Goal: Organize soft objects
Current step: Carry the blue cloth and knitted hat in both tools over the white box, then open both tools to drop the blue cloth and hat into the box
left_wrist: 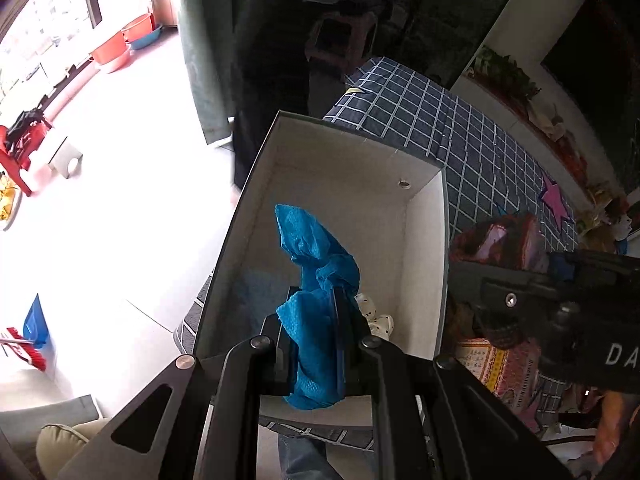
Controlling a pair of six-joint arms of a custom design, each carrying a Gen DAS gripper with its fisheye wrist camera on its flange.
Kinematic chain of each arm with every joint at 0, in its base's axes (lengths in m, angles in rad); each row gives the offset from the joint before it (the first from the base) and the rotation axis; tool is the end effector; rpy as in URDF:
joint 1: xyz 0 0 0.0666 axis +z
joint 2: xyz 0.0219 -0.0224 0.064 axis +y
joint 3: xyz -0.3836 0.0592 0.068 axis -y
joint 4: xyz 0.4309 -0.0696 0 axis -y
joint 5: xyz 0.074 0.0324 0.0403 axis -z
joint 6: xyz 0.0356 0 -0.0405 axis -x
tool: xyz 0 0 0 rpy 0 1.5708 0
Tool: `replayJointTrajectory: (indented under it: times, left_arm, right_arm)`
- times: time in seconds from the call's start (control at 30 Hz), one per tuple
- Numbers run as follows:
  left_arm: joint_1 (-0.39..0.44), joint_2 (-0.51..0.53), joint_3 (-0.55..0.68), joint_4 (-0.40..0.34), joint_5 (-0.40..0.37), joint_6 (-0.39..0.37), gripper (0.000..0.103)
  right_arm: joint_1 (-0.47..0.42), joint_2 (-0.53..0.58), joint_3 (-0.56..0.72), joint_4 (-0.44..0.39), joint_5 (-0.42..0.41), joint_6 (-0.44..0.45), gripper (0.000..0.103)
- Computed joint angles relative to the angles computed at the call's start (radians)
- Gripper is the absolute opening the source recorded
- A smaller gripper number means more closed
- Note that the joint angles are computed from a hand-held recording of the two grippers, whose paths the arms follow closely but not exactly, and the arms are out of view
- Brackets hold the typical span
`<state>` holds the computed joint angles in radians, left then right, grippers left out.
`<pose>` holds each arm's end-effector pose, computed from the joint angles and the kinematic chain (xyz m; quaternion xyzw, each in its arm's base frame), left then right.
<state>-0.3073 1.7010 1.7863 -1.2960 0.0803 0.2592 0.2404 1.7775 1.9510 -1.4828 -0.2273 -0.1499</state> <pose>0.5774 -0.1867 0.4363 0.0308 0.9826 -0.0879 0.1608 0.5999 0.1549 0.4614 -0.0593 0.9834 0.1354 0.1053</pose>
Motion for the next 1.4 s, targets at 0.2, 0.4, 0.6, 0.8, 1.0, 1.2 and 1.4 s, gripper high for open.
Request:
replayJointTrajectory:
  times: [0.2, 0.4, 0.6, 0.8, 1.0, 1.2, 1.4]
  left_arm:
    - [-0.003, 0.013, 0.007, -0.007, -0.002, -0.002, 0.014]
    - [-0.002, 0.022, 0.014, -0.016, -0.006, -0.005, 0.014]
    - [-0.003, 0.029, 0.022, -0.023, -0.010, -0.008, 0.014]
    - [-0.003, 0.033, 0.026, -0.031, -0.017, -0.008, 0.014]
    - [-0.002, 0.046, 0.043, -0.043, -0.021, -0.012, 0.014]
    - [-0.004, 0.062, 0.061, -0.045, -0.028, -0.015, 0.014]
    - [-0.009, 0.067, 0.071, -0.053, -0.031, -0.014, 0.015]
  right_arm:
    - [0.000, 0.009, 0.008, -0.003, -0.009, -0.017, 0.055]
    - [-0.001, 0.023, 0.023, -0.006, -0.009, -0.023, 0.055]
    - [-0.002, 0.043, 0.044, -0.011, -0.020, -0.034, 0.055]
    - [-0.007, 0.054, 0.052, -0.004, -0.028, -0.048, 0.055]
    - [-0.006, 0.064, 0.061, -0.004, -0.025, -0.049, 0.055]
    - [-0.005, 0.074, 0.070, -0.005, -0.025, -0.049, 0.055]
    - [-0.008, 0.089, 0.087, -0.007, -0.035, -0.052, 0.055]
